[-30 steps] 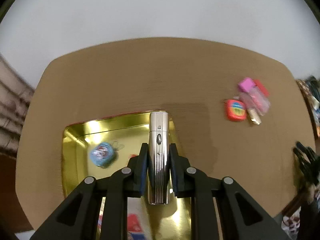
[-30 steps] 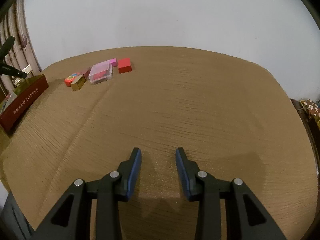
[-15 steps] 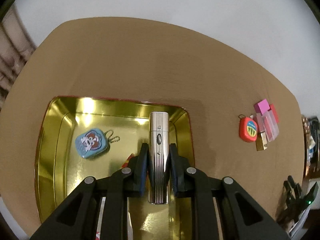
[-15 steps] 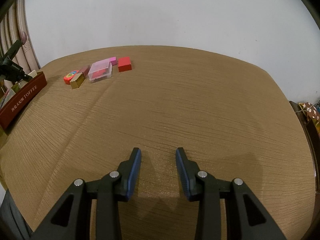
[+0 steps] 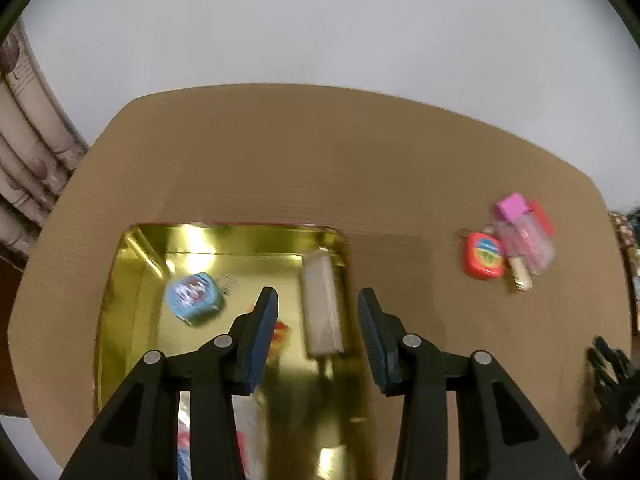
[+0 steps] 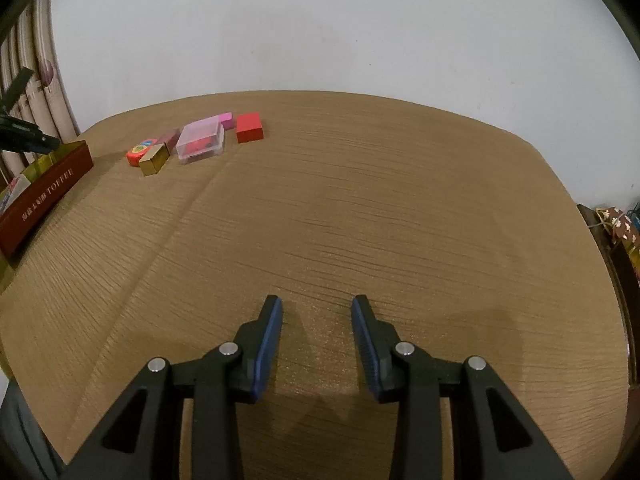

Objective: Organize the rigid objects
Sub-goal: 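Lower the silver lighter into the gold tin and open the left gripper, then grasp the red block with the right gripper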

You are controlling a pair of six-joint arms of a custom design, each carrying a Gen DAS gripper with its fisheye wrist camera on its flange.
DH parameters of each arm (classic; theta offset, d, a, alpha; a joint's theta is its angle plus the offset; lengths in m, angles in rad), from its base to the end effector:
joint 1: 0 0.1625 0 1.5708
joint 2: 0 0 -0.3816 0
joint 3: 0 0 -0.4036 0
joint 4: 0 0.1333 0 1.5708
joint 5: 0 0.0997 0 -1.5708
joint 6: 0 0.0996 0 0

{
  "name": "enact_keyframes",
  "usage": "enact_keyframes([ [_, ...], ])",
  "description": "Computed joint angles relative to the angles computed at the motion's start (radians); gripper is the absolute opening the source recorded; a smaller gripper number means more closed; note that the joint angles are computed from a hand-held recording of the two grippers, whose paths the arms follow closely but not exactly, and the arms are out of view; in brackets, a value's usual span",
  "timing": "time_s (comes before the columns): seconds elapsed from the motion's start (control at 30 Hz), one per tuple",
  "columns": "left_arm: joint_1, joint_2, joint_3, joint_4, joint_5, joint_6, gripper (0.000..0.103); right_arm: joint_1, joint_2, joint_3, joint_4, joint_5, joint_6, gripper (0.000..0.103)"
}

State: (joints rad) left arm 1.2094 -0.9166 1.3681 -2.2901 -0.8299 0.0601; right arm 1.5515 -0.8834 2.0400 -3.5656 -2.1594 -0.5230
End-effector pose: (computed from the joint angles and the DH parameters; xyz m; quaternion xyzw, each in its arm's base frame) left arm -0.0638 -0.7359 0.2447 0.1460 0.9135 -0.1769 0.3361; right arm 0.0677 -0.5342 0.1067 0.1035 -0.8760 0.3042 0.3596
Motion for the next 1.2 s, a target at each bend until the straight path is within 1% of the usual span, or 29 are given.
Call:
enact_keyframes([
  [0.07,-0.026,-0.029,0.053,-0.018,-0.004,0.002,0.038,0.009,0.012,-0.014,0.004,-0.023,-0.007,0.037],
  [0.1,-0.036,-0.04,0.081,-0.026,-0.017,-0.008,0.04,0.019,0.02,-0.026,0.012,-0.046,-0.007,0.037],
  [0.13,-0.042,-0.056,0.102,-0.026,-0.049,-0.012,0.042,0.024,0.018,-0.033,0.04,-0.046,0.007,0.037],
  [0.17,-0.051,-0.072,0.128,-0.033,-0.083,-0.016,0.048,0.025,0.009,-0.04,0.082,-0.031,0.028,0.037],
  [0.2,-0.059,-0.079,0.144,-0.038,-0.093,-0.02,0.053,0.028,0.004,-0.051,0.122,-0.015,0.047,0.037],
  [0.27,-0.081,-0.1,0.195,-0.071,-0.117,-0.011,0.056,0.053,0.016,-0.091,0.165,-0.006,0.053,0.037],
  [0.3,-0.086,-0.108,0.214,-0.084,-0.137,-0.01,0.061,0.065,0.021,-0.114,0.197,-0.001,0.052,0.037],
  [0.37,-0.105,-0.123,0.266,-0.108,-0.152,-0.005,0.066,0.09,0.037,-0.172,0.264,0.005,0.051,0.037],
  [0.43,-0.116,-0.134,0.322,-0.145,-0.161,0.001,0.07,0.106,0.053,-0.23,0.319,0.015,0.057,0.04],
  [0.47,-0.119,-0.137,0.347,-0.154,-0.169,0.007,0.073,0.112,0.064,-0.273,0.37,0.019,0.065,0.046],
  [0.5,-0.121,-0.141,0.368,-0.157,-0.17,0.014,0.074,0.116,0.079,-0.314,0.402,0.02,0.063,0.048],
  [0.53,-0.126,-0.14,0.391,-0.173,-0.16,0.013,0.074,0.12,0.1,-0.366,0.431,0.017,0.054,0.048],
  [0.6,-0.136,-0.127,0.428,-0.222,-0.118,0.017,0.074,0.123,0.134,-0.454,0.483,0.001,0.051,0.049],
  [0.63,-0.133,-0.125,0.44,-0.234,-0.108,0.018,0.074,0.123,0.154,-0.506,0.519,-0.007,0.058,0.049],
  [0.67,-0.129,-0.123,0.45,-0.242,-0.1,0.008,0.074,0.119,0.179,-0.572,0.58,-0.01,0.069,0.049],
  [0.77,-0.112,-0.112,0.454,-0.253,-0.107,-0.028,0.074,0.112,0.258,-0.731,0.704,-0.049,0.087,0.049],
  [0.8,-0.109,-0.106,0.454,-0.261,-0.1,-0.033,0.074,0.106,0.276,-0.769,0.748,-0.043,0.099,0.049],
  [0.83,-0.107,-0.101,0.454,-0.27,-0.088,-0.032,0.074,0.098,0.292,-0.806,0.791,-0.032,0.114,0.049],
  [0.97,-0.103,-0.087,0.465,-0.323,-0.046,-0.01,0.076,0.08,0.36,-0.923,0.885,-0.015,0.131,0.049],
  [1.07,-0.1,-0.084,0.47,-0.324,-0.043,-0.003,0.078,0.077,0.418,-1.014,0.943,-0.047,0.124,0.049],
  [1.13,-0.099,-0.074,0.467,-0.316,-0.041,-0.01,0.078,0.072,0.443,-1.061,0.99,-0.044,0.131,0.049],
  [1.2,-0.093,-0.078,0.461,-0.282,-0.056,-0.024,0.079,0.068,0.454,-1.086,1.013,-0.033,0.132,0.049],
])
